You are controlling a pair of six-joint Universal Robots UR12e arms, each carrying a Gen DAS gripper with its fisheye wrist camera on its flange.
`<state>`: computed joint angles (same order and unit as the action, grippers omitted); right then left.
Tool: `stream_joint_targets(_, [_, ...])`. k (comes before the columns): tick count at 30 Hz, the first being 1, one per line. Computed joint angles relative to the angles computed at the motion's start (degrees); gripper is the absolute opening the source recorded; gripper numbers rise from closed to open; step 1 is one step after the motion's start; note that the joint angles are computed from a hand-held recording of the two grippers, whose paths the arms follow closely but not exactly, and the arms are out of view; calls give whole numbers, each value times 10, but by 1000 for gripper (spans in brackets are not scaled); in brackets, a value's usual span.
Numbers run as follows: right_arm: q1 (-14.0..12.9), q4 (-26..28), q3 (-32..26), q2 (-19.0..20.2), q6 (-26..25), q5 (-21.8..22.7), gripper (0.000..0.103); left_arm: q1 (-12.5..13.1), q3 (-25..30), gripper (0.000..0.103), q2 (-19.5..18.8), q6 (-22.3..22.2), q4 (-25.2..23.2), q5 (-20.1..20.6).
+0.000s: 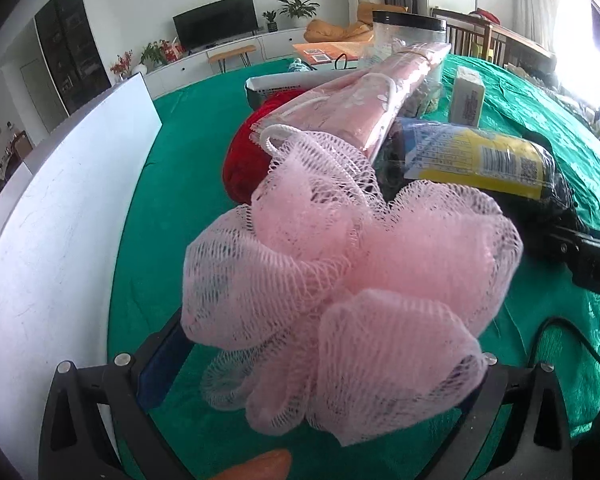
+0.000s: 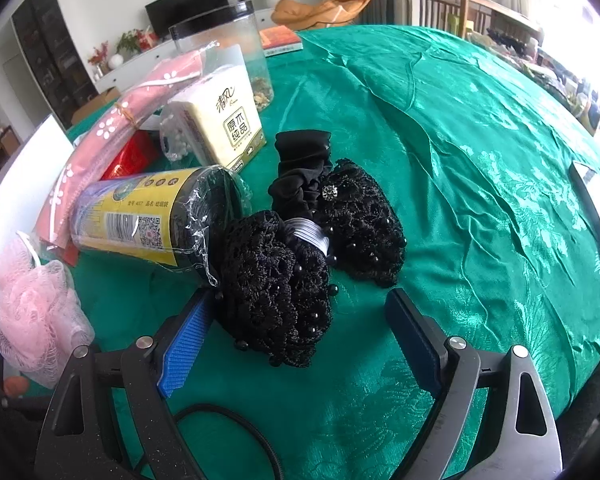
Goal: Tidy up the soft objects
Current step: 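Move left tool to the pink mesh loofah while right tool approaches the black hair nets, then close left tool on the pink loofah while right tool grasps the black hair nets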
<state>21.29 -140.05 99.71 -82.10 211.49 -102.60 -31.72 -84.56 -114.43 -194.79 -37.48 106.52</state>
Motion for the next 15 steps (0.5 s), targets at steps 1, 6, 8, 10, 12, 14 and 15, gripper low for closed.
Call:
stream_joint_targets(1, [1, 1, 0, 0, 0, -1, 90, 4, 1, 103, 0, -7, -1, -13])
stream_joint_targets(6, [3, 2, -1, 0, 2, -3, 90, 18, 3, 103, -2, -25, -6, -50])
stream_joint_targets(8, [3, 5, -2, 0, 0, -5, 90, 19, 4, 103, -3, -25, -5, -49])
stream_joint_targets(10, [5, 9, -4, 1, -2, -9, 90, 19, 5, 103, -4, -26, -4, -48])
stream_joint_targets(12, [6, 14, -6, 3, -4, -14, 90, 17, 4, 103, -3, -29, -2, -46])
stream_joint_targets(14, [7, 18, -8, 4, -6, -18, 90, 16, 3, 103, -3, -32, -1, -43])
stream_joint_targets(15, [8, 20, -9, 4, -7, -20, 90, 18, 2, 103, -3, -30, 1, -44])
